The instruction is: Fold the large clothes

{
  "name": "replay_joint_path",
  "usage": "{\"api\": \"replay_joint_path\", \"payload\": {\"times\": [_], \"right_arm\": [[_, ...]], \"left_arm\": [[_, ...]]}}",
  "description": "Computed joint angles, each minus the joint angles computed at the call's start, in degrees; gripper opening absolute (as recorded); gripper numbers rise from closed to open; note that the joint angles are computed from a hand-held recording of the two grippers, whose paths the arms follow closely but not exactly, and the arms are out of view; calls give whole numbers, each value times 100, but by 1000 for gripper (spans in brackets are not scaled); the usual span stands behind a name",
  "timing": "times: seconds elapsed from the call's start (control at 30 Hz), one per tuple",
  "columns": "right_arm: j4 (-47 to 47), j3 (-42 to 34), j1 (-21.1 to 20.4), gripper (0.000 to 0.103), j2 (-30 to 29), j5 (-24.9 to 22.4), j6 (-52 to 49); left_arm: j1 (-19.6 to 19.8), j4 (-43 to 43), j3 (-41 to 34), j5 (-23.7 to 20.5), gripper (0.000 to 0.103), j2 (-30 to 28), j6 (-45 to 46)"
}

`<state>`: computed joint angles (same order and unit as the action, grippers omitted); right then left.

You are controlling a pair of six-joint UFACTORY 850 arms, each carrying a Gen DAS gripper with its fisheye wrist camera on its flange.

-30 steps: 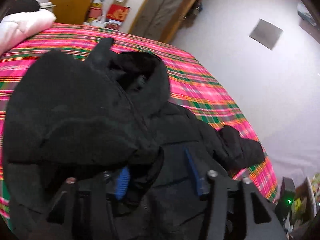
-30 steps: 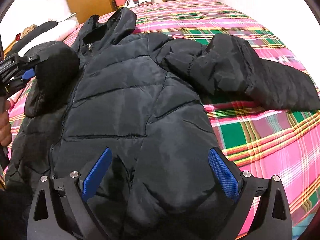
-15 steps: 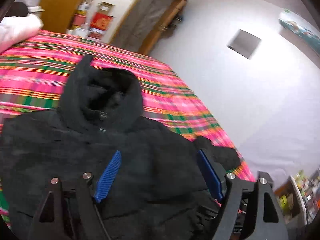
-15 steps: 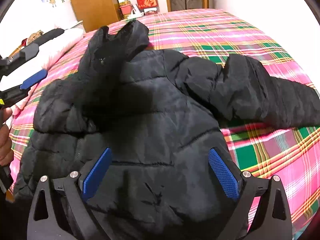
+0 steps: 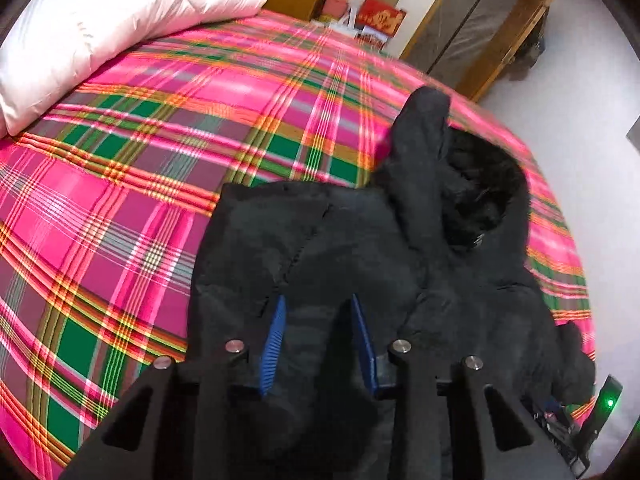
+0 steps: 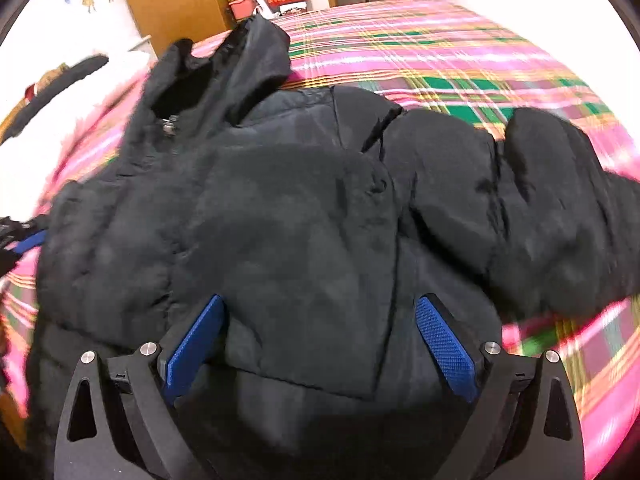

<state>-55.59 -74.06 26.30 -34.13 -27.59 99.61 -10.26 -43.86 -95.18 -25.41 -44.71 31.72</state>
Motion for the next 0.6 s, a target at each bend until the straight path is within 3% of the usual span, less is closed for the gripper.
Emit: {"api": "replay_joint_path", "payload": {"times": [0.2,0.3,0.4,0.47,0.53,0.57,0.6], "right_arm": [[607,-264,-193,97,-205,-102,-822],[725,-131,-81,96,81,-361,-717],[-410,147,202,95,432,-766,363],[-961,191,255,95,516,-836,719],[-1030,40,144,95,414,-589,549],[-990,-72,44,87,310,-378,408],[-798,-213,-29,69,187,-265,145]], "left_arm": [[-248,1330,-362,45,35,-332,-878],[-120,620,-377,-95,35,-318,-518],[17,-634,-174,136,35,-131,435],[21,-732,-118,429,35,-74,558],[40,-243,-293,348,35,-222,64],[57,-99,-388,244,35,-316,-118],[71,56,-494,118,35,-417,-301]]}}
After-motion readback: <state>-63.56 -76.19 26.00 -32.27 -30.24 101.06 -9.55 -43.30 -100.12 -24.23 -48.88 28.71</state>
